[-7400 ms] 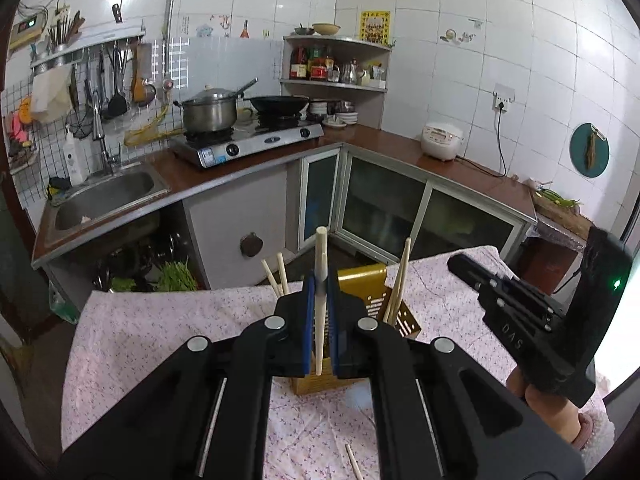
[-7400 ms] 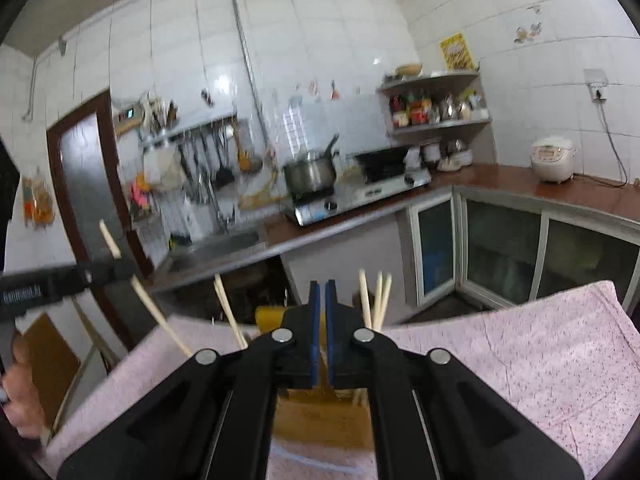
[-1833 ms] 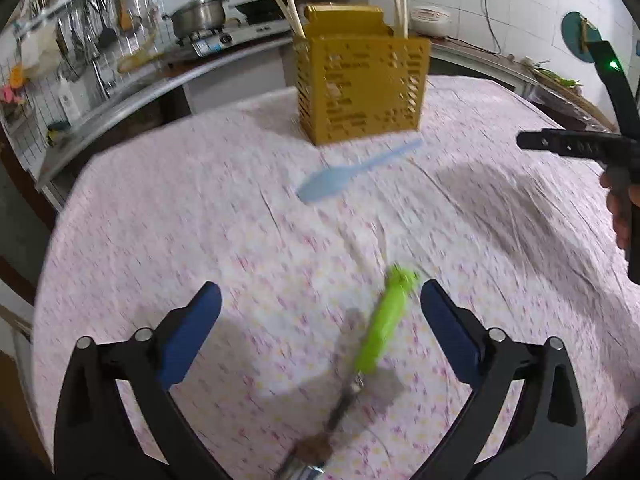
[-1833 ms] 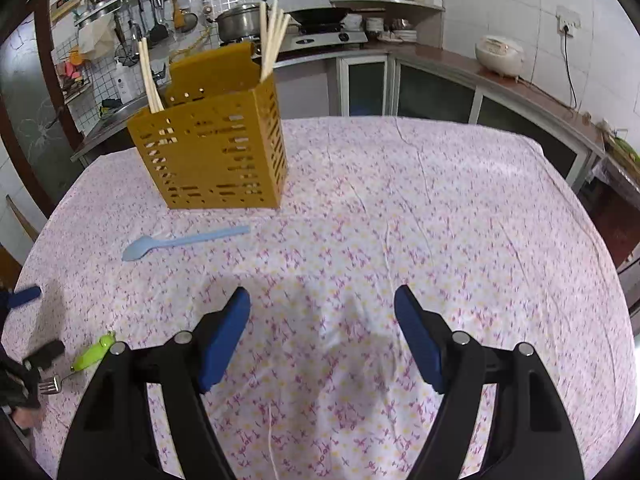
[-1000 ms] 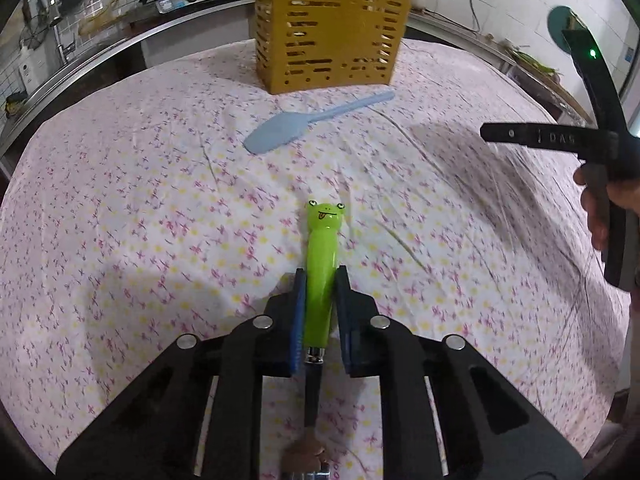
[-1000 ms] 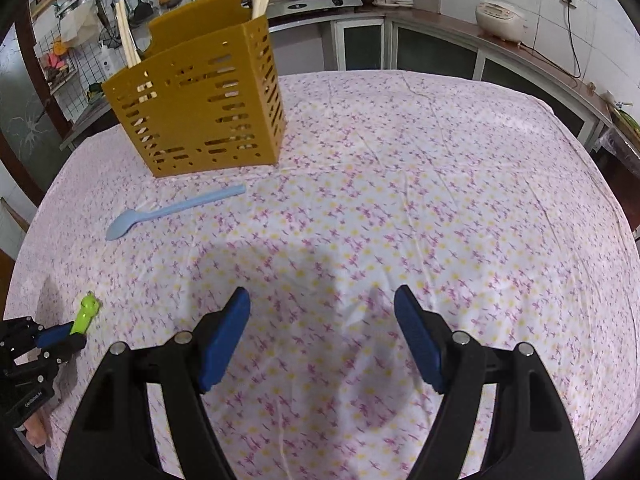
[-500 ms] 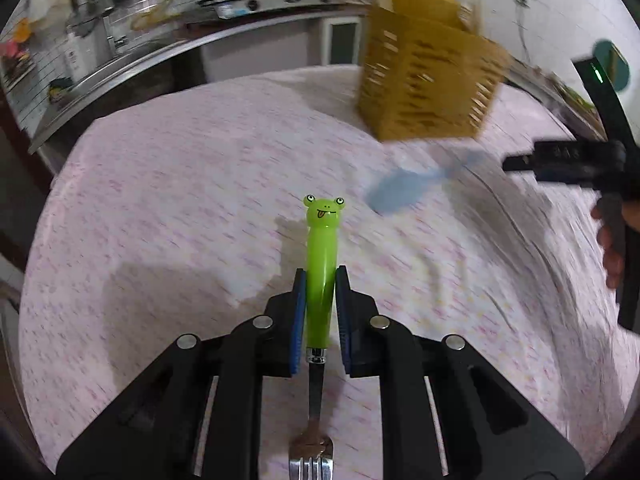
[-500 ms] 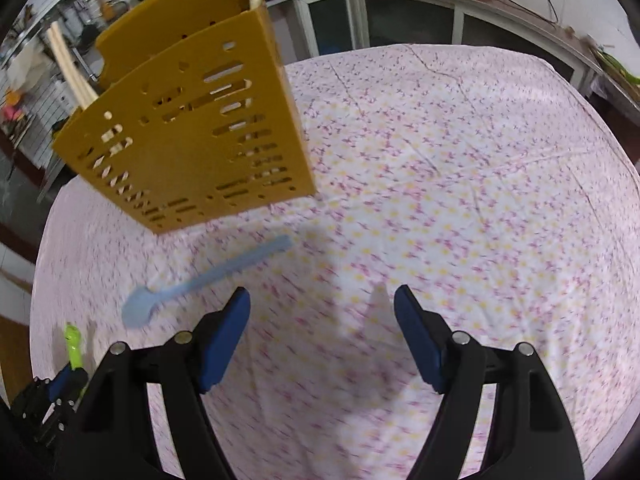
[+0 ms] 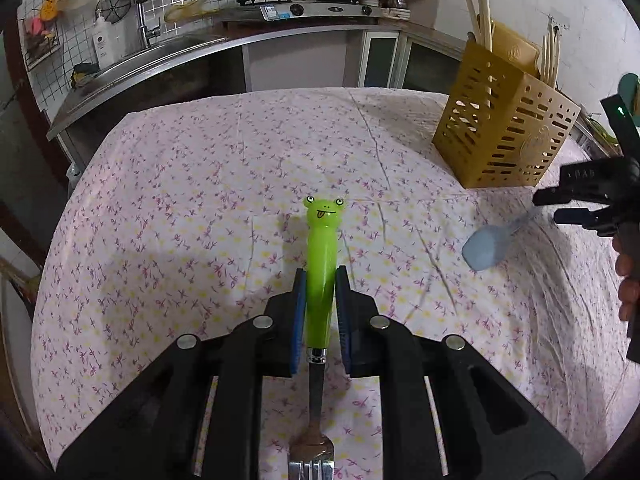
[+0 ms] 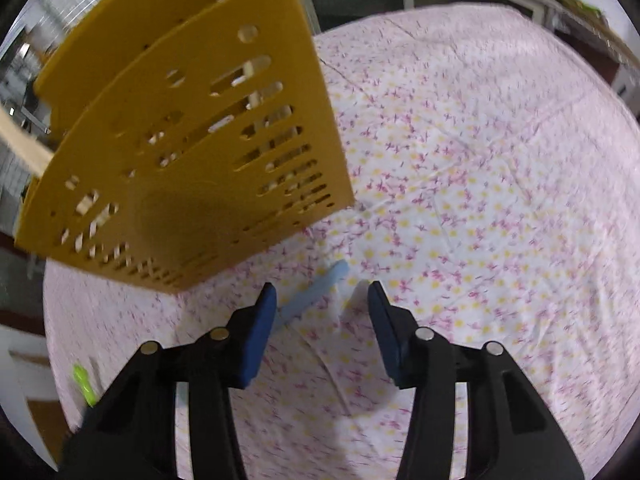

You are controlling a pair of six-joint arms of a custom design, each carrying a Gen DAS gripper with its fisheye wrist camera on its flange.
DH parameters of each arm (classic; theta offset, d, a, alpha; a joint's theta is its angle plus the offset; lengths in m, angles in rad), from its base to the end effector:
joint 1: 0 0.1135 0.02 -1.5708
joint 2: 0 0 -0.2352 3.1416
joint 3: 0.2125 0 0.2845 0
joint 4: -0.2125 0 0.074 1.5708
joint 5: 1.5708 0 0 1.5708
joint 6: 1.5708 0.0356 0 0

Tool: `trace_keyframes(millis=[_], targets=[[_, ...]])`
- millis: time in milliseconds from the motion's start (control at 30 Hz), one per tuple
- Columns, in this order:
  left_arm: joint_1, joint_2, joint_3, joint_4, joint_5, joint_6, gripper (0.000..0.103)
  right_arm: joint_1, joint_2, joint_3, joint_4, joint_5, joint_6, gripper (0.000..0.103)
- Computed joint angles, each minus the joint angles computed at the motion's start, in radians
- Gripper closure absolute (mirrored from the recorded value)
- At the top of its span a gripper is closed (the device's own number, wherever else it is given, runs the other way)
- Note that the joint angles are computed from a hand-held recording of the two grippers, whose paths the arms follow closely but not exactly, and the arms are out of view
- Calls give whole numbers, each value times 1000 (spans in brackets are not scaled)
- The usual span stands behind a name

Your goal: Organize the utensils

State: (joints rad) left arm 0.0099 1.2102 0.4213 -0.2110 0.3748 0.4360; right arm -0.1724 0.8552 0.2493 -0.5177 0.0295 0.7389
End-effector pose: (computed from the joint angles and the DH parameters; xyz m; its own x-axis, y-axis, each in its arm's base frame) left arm 0.2336 -0.0107 0.0884 -0.6830 0.3863 -0.6199 0.5263 0.8488 -0.0510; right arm 0.1731 -0.0312 0.0831 -0.5327 0.7761 -0.3376 0.7343 0.6221 0.2716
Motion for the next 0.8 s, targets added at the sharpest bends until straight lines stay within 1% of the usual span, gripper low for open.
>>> trace_keyframes(millis=[33,67,100,133,167,267,333,400,500,633,667,800], targets=[[4,3,2,-4,7,2,90,-7,41,6,25,-21,19,56],[6,0,4,-12,13,4,90,0,57,6,40,-12,40,58],[8,-1,5,-17,17,6,90,15,61,8,45,14,56,64],[15,-9,3,-22,26,11,90,42,78,17,46,45,77,68],[21,-14,2,-29,33,16,90,58,84,20,43,64,88,74],[37,-24,0,-44,48,29,90,108,104,28,40,113,73,78],[45,-24,1,-54,54,33,90,119,94,29,27,114,46,82],[47,-27,1,-59,54,35,90,67,52,10,27,53,-12,89],[42,-46,-4,-73,56,29,90,-14,-13,-13,-4,-25,-141,95],[22,-67,-7,-106,61,10,90,-103,-94,-28,-82,-78,-291,96],[13,-85,-15,-111,55,4,90,-101,-115,-30,-103,-78,-308,96],[-41,-186,-53,-146,27,-33,90,-181,-273,-47,-227,-121,-431,96]])
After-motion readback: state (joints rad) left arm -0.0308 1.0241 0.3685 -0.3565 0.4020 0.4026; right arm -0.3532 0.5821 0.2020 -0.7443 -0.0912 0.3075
